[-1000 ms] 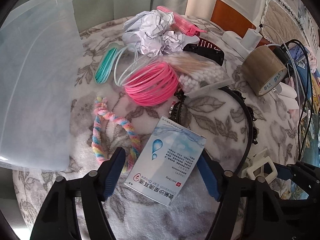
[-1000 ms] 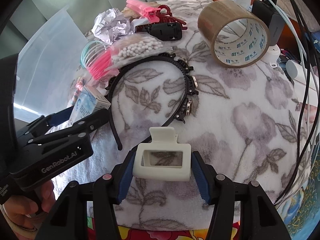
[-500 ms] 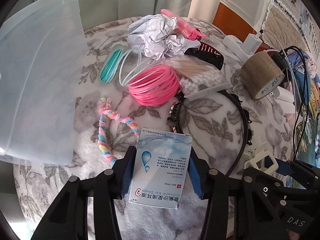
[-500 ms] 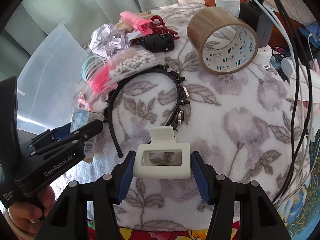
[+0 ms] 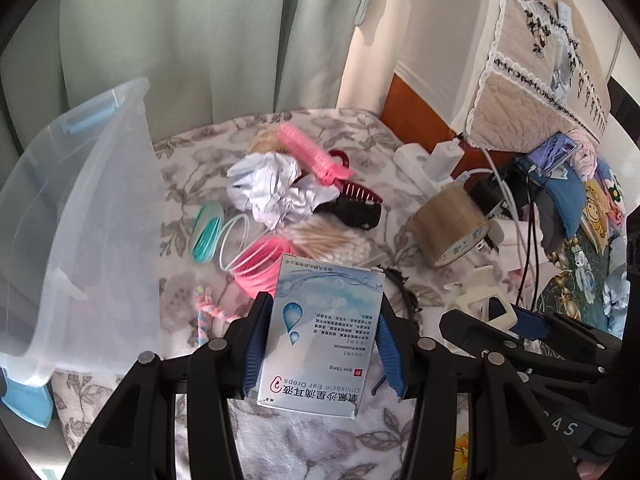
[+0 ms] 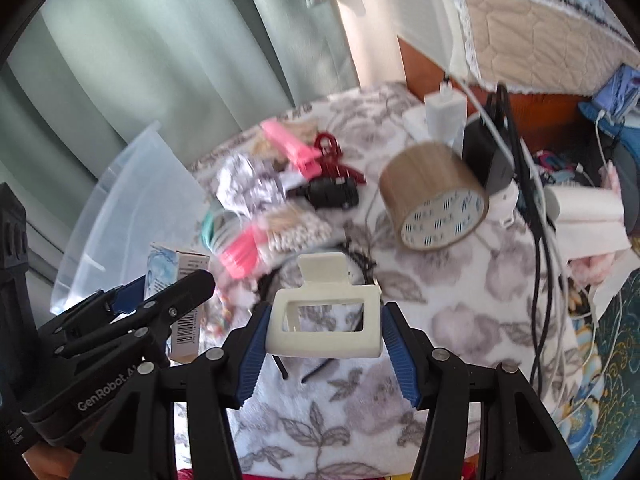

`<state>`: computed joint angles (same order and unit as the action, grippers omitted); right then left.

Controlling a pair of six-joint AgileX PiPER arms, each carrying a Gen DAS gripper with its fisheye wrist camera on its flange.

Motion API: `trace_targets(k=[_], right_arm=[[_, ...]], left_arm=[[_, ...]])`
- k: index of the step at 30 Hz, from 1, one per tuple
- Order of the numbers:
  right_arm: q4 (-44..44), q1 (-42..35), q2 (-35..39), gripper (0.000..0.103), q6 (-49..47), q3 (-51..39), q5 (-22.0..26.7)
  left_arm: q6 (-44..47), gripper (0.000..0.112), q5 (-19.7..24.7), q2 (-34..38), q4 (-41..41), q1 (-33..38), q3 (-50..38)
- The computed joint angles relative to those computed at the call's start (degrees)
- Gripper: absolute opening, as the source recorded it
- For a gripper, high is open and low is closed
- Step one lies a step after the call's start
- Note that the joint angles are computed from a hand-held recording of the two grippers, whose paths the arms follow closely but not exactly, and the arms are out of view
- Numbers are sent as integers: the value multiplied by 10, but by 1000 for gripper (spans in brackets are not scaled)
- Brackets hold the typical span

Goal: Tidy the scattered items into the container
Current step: 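Carry the box and clip in both tools over the clear plastic container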

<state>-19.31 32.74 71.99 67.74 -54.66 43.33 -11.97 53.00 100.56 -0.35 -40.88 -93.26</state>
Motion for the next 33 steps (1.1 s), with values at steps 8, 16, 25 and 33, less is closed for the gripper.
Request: trace_targets(k=[8, 16, 25, 33], right_arm=[[-68, 22, -4, 59, 37, -113, 94], [-116, 64, 58, 59, 18, -252, 158], [-123, 118, 140, 59, -40, -412, 215], [-95, 148, 250, 59, -109, -555, 243]], left_arm=[[-9, 51, 24, -12, -35, 38, -79], [-9, 51, 44, -41, -53, 92, -134], [-20, 51, 27, -103, -70, 169, -96], [5, 51, 19, -127, -127, 273, -36]])
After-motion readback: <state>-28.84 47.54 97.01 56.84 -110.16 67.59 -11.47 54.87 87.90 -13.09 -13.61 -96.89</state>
